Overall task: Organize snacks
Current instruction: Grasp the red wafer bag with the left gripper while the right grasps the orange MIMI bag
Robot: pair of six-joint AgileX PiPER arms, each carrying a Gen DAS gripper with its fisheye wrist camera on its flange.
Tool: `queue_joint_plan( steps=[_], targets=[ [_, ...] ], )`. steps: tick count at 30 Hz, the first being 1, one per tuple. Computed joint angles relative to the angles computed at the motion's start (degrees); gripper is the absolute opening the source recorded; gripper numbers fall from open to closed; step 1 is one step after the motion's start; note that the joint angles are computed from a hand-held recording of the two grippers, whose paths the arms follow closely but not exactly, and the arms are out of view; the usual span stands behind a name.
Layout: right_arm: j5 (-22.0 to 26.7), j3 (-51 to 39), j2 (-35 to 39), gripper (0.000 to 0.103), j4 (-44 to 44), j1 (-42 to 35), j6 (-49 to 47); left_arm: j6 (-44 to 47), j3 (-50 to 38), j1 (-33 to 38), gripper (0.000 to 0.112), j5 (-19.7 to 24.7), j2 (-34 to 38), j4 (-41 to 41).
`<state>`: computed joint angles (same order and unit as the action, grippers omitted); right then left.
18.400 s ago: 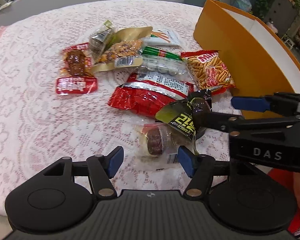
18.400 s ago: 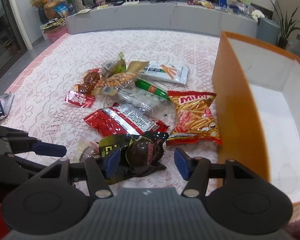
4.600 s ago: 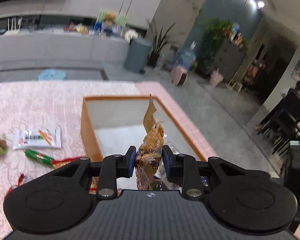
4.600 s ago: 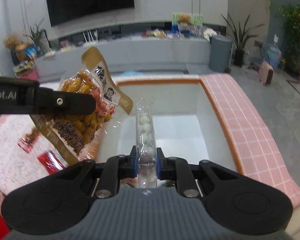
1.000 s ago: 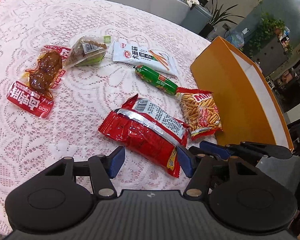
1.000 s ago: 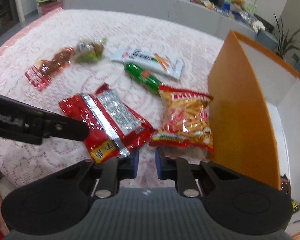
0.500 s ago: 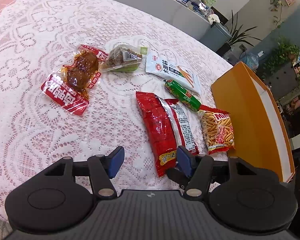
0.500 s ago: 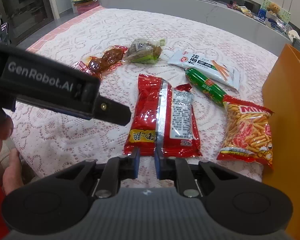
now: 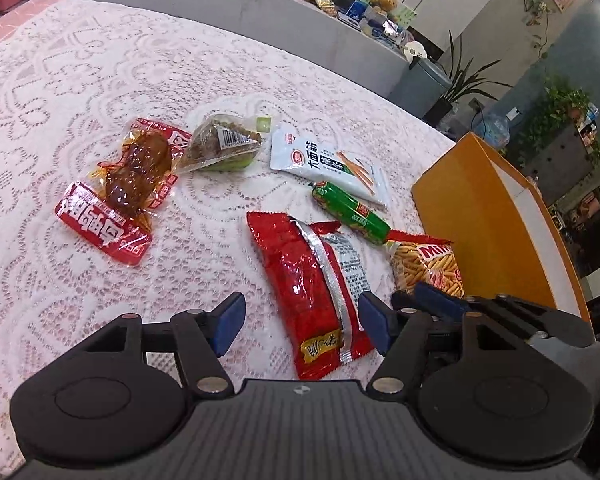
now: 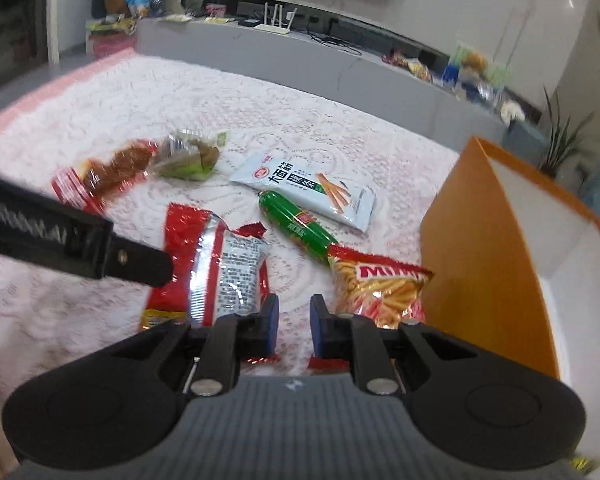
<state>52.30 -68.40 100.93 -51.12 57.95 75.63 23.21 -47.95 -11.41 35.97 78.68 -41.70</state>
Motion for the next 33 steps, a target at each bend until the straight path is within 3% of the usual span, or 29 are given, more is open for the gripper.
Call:
queue_joint_plan(
  steps=[7,14,18,20,23,27,33],
  targets=[
    [-2.38,-1.51,3.04,0.013,-1.68,-0.94,-3.73,-2.15,0.14,-0.68,0.076,-1.97,0.3,2.64],
    [-12.67,1.17,0.97,0.013,1.87,-2.67,-5.05,-2.68,0.29,0.36,0.076,-2.06,0.24,3.36],
    [-9.4,1.34,-0.17,0.014,-0.41,-0.95,-1.55,-3.67,0.77,-2.0,0.077,-5.0,-0.69,7.34],
    [-8.27,3.39,-2.34,0.017,-3.45,-0.19,3.5,-3.99,1.18,-4.42,0.084,-7.54,-1.23,11.02],
    [-3.86,5.46,-4.22,0.032,-7.7,1.22,9.06,-3.49,1.83,-7.03,0.088,-10.55,-1.56,13.4],
    [-1.0,6.67,-5.07,0.043,-9.3,1.14,12.51,-0.33,0.99,-7.01,0.089,-10.1,-0.3,10.46],
    [8.23,2.49,-0.08,0.062,-9.42,2.11,12.54,-7.23,-2.94,-9.58,0.089,-9.13,3.24,18.06]
  ],
)
